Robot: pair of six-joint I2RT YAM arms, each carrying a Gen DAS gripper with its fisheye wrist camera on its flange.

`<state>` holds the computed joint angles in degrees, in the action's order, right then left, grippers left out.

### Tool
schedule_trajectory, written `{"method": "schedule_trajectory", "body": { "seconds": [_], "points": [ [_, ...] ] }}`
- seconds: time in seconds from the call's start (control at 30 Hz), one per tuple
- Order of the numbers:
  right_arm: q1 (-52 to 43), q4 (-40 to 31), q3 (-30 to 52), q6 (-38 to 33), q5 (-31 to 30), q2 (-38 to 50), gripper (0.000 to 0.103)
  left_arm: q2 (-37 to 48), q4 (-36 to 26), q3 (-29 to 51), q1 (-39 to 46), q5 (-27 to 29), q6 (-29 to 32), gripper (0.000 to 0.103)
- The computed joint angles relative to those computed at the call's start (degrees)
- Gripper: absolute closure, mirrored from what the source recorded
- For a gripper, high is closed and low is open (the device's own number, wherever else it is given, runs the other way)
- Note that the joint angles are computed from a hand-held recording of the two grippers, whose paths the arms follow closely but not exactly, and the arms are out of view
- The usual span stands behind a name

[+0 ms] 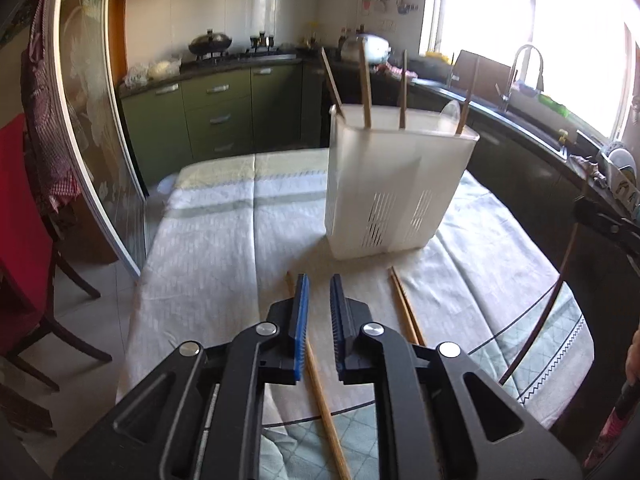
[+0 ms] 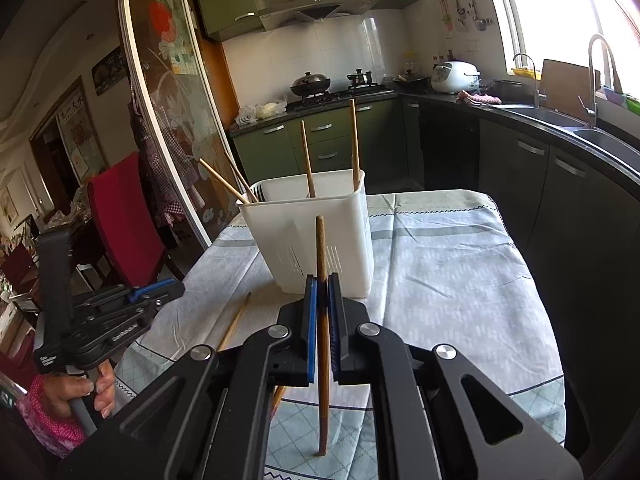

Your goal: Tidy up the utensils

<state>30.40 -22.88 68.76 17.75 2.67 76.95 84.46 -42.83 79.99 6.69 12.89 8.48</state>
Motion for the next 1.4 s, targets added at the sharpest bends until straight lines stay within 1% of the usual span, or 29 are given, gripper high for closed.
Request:
{"method": "schedule_trajectory", "body": {
  "seconds": [0.03,0.07,0.1,0.17,0.23,0.33,0.47,0.6,0.63,0.67,0.7,0.73,0.77,0.8,0.87,0.97,1.07,1.23,1.33,1.4],
  "points": [
    [-0.31,0.34,-0.52,0.01,-0.41,-0.35,0.097,3.88,-2.77,3.33,-0.09,-0.8,-0.38,0.086],
    [-0.57,0.37,-0.99,0.06,-0.82,-0.96,0.097,7.69,-5.8,6.84,-0.53,-1.76,-0.06,0.079],
    [-0.86,0.4,-1.54,0.16,-1.25,-1.59,0.097,11.37,-8.72,10.31,-0.59,-1.44,-0.11,0.073],
    [-1.6,0.52,-2.5,0.44,-1.99,-2.63,0.097,17.05,-13.1,15.65,-0.95,-2.36,-0.92,0.067],
    [-2.56,0.57,-3.41,0.68,-2.98,-3.77,0.097,20.76,-15.59,19.15,-1.33,-3.8,-1.74,0.067],
    [-3.75,0.58,-4.55,0.93,-3.93,-5.19,0.097,23.64,-16.89,21.44,-2.25,-6.35,-2.3,0.067],
    [-4.92,1.16,-6.0,1.29,-5.32,-6.49,0.097,27.02,-19.63,24.91,-2.66,-7.1,-2.97,0.068],
    [-5.99,1.33,-6.95,1.39,-6.56,-7.6,0.097,29.62,-21.13,27.17,-3.94,-8.9,-3.88,0.068],
    [-6.06,1.36,-7.01,1.47,-6.64,-7.71,0.097,29.37,-20.1,26.58,-4.5,-10.0,-3.86,0.07],
    [-6.22,1.32,-7.1,1.54,-6.81,-7.85,0.097,29.52,-19.72,26.5,-4.99,-11.11,-3.81,0.076],
    [-6.45,1.32,-7.25,1.62,-7.03,-8.07,0.097,29.59,-19.44,26.51,-5.33,-11.37,-3.9,0.086],
    [-6.54,1.33,-7.47,1.71,-7.11,-8.37,0.097,29.76,-19.57,26.74,-5.61,-11.52,-4.11,0.094],
    [-6.66,1.29,-7.61,1.72,-7.2,-8.61,0.097,29.87,-19.8,26.92,-5.73,-11.23,-4.37,0.097],
    [-6.74,1.28,-7.42,1.71,-7.27,-8.44,0.097,29.66,-19.62,26.66,-5.88,-11.13,-4.66,0.097],
    [-6.6,1.1,-7.43,1.78,-7.12,-8.72,0.097,28.06,-18.2,25.04,-5.69,-10.81,-4.71,0.097],
    [-6.61,0.66,-7.04,1.7,-7.27,-8.98,0.097,23.02,-14.39,20.95,-4.77,-8.91,-4.34,0.097],
    [-6.3,0.32,-6.51,1.52,-6.94,-9.26,0.097,15.28,-9.37,15.39,-4.58,-7.54,-4.09,0.097],
    [-5.05,-0.15,-5.83,1.3,-6.13,-9.31,0.097,-0.19,-0.22,3.61,-3.64,-4.9,-2.2,0.098],
    [-4.06,-0.6,-4.95,1.06,-5.5,-8.81,0.097,-7.42,3.34,-1.52,-2.99,-3.32,-0.85,0.098],
    [-3.29,-0.95,-4.1,0.8,-4.89,-8.34,0.097,-10.37,3.49,-2.68,-2.84,-2.24,-0.5,0.098]
  ]
}}
